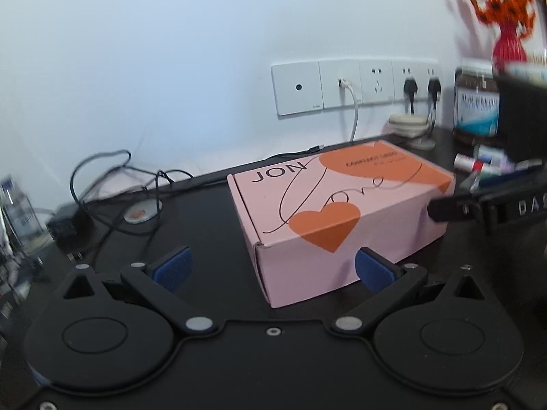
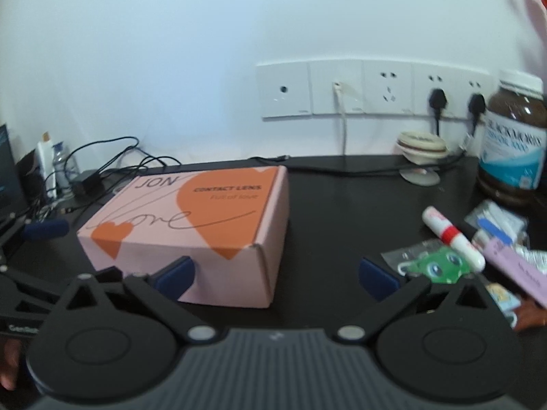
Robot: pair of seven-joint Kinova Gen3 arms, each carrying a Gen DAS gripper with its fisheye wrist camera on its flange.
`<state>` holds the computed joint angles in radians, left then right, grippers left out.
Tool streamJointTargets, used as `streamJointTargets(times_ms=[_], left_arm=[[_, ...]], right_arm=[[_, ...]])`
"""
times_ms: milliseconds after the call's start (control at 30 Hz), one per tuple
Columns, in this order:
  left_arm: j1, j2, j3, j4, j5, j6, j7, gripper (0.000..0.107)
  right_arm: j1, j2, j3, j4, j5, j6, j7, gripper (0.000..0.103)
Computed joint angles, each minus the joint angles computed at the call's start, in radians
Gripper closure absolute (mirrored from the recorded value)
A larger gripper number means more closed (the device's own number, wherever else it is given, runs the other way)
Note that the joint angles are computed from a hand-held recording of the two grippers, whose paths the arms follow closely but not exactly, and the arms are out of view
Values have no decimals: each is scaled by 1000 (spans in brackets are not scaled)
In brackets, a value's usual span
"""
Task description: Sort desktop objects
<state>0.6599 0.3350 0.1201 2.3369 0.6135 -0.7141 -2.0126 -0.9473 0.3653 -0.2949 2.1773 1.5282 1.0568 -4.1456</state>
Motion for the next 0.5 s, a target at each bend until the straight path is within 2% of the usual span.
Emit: streamJointTargets(times_ms=[67, 233, 400, 500], left_arm=[[-7, -15, 4, 8, -4, 0, 26, 5], [8, -62, 14, 37, 23, -9, -1, 5], [83, -67, 35, 77, 157, -91, -101, 5], [83, -88, 57, 108, 182, -68, -87, 5]], right_arm=[[-3, -11, -6, 1, -23, -3, -27, 1], [-63, -4, -10, -24, -120, 72, -77, 1], [-112, 1, -17, -25, -185, 84, -134, 1], [-159, 18, -19, -42, -241, 124, -140, 1]])
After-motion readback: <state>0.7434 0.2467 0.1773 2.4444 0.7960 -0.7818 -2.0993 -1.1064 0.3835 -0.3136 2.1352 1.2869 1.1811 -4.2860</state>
